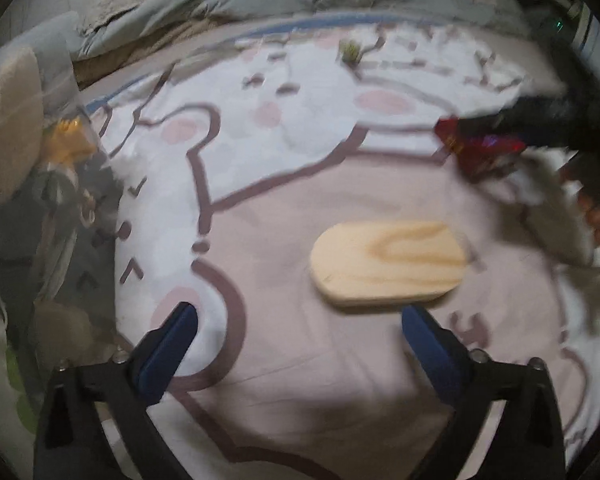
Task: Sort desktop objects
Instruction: 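Lift the wooden piece with the left tool while the right tool lifts the red box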
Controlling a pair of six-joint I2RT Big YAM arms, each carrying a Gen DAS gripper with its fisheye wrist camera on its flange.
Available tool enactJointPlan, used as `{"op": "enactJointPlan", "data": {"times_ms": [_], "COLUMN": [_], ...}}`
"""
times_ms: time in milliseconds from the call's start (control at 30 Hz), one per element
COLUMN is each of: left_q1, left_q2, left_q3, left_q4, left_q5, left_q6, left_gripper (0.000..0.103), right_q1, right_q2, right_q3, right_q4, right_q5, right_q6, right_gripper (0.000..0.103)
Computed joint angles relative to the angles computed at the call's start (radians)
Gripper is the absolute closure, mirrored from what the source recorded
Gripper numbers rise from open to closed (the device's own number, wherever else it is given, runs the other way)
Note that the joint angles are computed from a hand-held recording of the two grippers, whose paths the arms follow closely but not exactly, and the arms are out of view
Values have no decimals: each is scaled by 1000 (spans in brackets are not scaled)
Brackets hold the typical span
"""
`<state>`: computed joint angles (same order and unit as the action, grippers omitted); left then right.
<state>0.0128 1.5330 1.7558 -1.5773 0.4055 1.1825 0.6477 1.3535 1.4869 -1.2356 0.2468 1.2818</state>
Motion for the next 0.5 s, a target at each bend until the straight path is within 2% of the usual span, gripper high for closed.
{"op": "enactJointPlan", "data": {"times_ms": [67, 167, 233, 333, 500], "left_q1": [-1, -17, -34, -54, -82], "left_q2": [8, -4, -17, -33, -24], "left_q3": [26, 12, -13, -51, -72], "left_q4": [-64, -99, -96, -67, -42], "left_q5": [36, 48, 43, 37, 25], "left_q6": [18, 19, 22, 20, -23], "left_gripper": [0, 0, 0, 0, 0], "right_q1": [3, 12, 20, 35, 45], "right_q2": [16, 47, 59, 49, 63], "right_q3": [12, 37, 44, 20, 26], "right_q4": [-25, -75, -94, -77, -96], "right_q5": [3, 14, 28, 62, 74], "right_q6": [-30, -79, -98, -107, -155], "right_gripper": [0, 0, 0, 0, 0]}}
